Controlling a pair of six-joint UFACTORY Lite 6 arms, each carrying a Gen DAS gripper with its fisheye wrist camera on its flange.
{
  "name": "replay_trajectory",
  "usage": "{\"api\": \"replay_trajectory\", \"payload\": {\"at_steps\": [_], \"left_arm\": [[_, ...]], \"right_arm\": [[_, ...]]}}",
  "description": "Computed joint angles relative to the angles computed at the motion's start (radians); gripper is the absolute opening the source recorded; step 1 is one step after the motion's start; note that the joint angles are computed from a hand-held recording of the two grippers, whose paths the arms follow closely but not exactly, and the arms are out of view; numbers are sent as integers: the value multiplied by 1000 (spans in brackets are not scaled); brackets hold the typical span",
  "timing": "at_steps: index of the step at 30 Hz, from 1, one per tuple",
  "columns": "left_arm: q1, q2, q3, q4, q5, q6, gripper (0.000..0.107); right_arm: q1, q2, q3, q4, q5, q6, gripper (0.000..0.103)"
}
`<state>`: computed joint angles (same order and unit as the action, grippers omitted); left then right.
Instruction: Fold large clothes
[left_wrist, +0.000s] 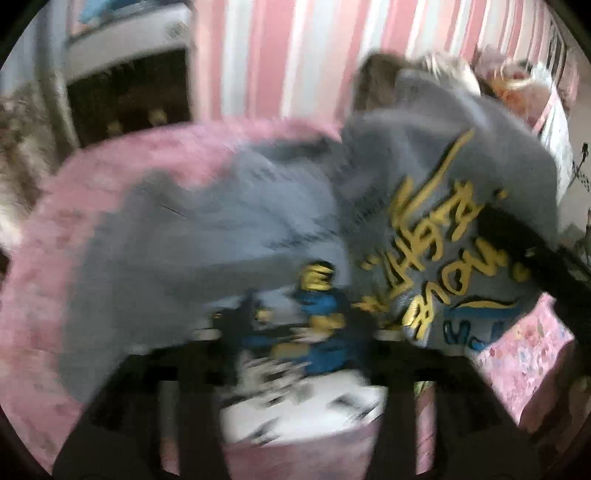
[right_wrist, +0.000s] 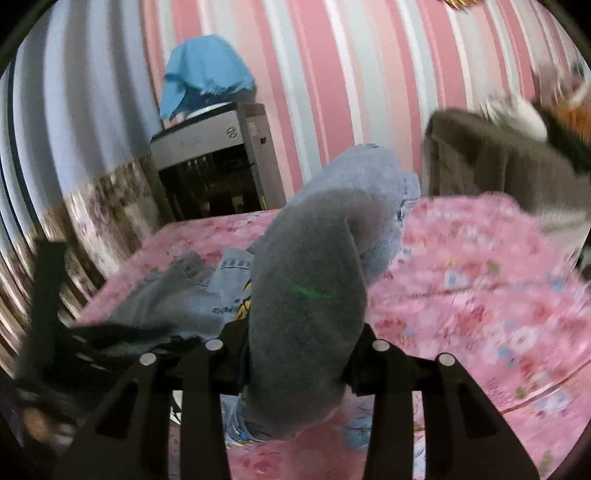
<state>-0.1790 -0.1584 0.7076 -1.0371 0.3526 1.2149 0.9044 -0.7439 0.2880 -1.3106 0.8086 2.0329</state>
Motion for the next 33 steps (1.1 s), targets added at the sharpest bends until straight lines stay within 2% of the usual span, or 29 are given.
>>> {"api": "replay_trajectory", "payload": {"at_steps": [1,3,6,9,12,13,16,18,19,21,22,23,24,25,26,29,31,33], "left_arm": [[53,-38,-12,-10,12,47,79],[198,-79,-5,-27,46,172,79],[421,9,104,-36,156,310,78],[581,114,224,-47,177,378,78],[700,211,346,-23,239,380,78],[731,231,374,-21,252,383,78],[796,270,429,-20,304,390,78],[829,308,459,-21,327,398,78],[840,318,466,-18,333,400,78],[850,341,468,-3,332,393,78],[854,348,469,7,341,391,79],[858,340,456,6,348,401,79],[861,332,446,-3,348,418,79],[863,324,436,-12,349,430,81],[864,306,420,-20,357,438,85],[863,260,385,-28,370,449,88],[861,234,372,-25,379,446,89],[854,207,362,-19,402,434,90]], "right_arm": [[52,71,56,25,62,-5,39],[135,232,195,59,153,-39,39],[197,459,416,107,202,-126,37],[230,654,636,176,236,-238,36],[198,924,950,276,193,-443,36],[192,1022,1054,311,214,-504,36],[137,1336,1359,485,153,-790,37],[128,1508,1519,554,189,-849,39],[136,1534,1538,536,199,-817,39],[139,1472,1463,527,166,-775,40],[144,1418,1390,505,131,-746,46],[152,1330,1287,487,73,-700,54],[156,1243,1190,471,1,-648,73],[163,1180,1121,455,-42,-605,83],[186,1125,1063,424,-53,-549,83],[237,952,891,350,-110,-415,83],[288,789,758,294,-103,-309,83],[331,637,645,244,-51,-225,83]]}}
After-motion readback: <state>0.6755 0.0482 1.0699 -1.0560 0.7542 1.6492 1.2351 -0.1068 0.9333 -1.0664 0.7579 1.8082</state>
